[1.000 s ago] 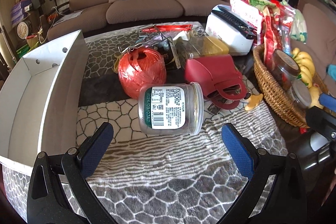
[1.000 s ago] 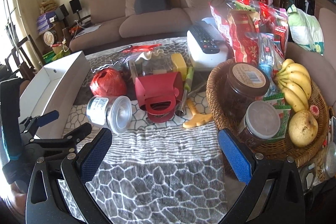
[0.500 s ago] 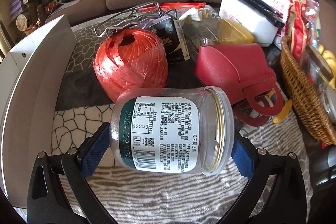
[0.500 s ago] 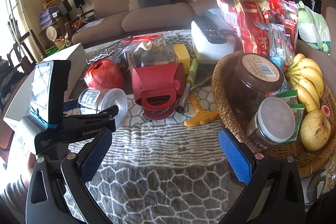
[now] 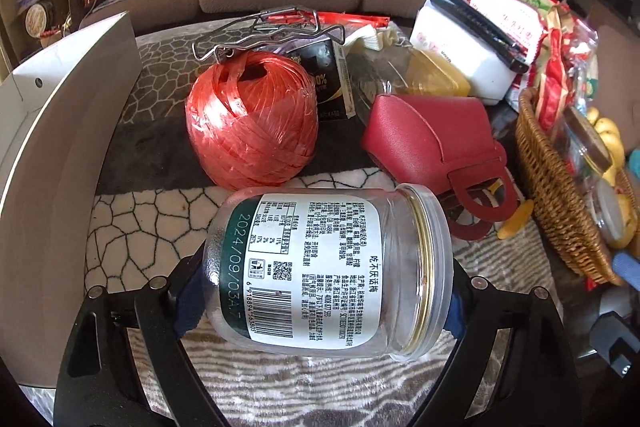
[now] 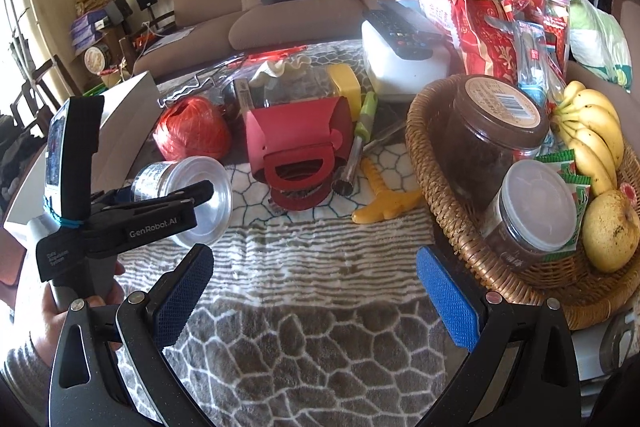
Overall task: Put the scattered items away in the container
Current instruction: 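Grasp the clear labelled glass jar with the left tool and lift, then carry the jar over the white box with the left tool while the right tool grasps the red handbag box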
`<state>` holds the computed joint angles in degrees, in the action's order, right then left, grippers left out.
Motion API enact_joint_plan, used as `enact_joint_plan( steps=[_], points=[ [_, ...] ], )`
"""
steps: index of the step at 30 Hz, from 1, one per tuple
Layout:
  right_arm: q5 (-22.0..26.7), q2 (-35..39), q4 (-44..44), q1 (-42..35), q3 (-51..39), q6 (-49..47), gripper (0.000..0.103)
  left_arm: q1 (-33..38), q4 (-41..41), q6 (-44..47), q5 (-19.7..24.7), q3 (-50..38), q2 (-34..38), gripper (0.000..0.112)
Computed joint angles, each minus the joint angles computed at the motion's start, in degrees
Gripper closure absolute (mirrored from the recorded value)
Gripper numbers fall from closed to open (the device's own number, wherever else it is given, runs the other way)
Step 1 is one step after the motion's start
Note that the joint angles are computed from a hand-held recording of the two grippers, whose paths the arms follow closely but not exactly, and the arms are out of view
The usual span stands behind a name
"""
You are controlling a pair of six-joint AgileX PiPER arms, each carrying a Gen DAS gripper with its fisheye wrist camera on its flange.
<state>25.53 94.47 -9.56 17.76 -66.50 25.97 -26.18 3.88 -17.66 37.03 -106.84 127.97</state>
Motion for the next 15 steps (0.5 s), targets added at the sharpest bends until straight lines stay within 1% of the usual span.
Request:
enact_joint_plan(
  steps=[2, 5, 9, 11, 15],
  points=[
    [0.0, -0.4, 1.3, -0.1, 0.1, -0.6, 0.000, 0.8, -2.0, 2.0, -1.4, 3.7, -3.2, 0.023],
    [0.5, -0.7, 1.7, 0.4, -0.3, -0.2, 0.000, 2.3, -4.5, 5.1, -2.3, 8.8, -8.8, 0.023],
    [1.6, -0.7, 0.8, 2.0, -2.0, 1.2, 0.000, 5.7, -9.3, 11.4, -3.0, 15.7, -17.8, 0.023],
    [2.2, -0.4, -0.3, 3.4, -3.4, 2.3, 0.000, 8.2, -12.1, 15.0, -2.2, 17.6, -21.5, 0.023],
    [3.4, 1.1, -0.3, 6.1, -7.0, 3.8, 0.000, 14.5, -17.5, 21.2, 2.2, 17.1, -25.8, 0.023]
  ],
)
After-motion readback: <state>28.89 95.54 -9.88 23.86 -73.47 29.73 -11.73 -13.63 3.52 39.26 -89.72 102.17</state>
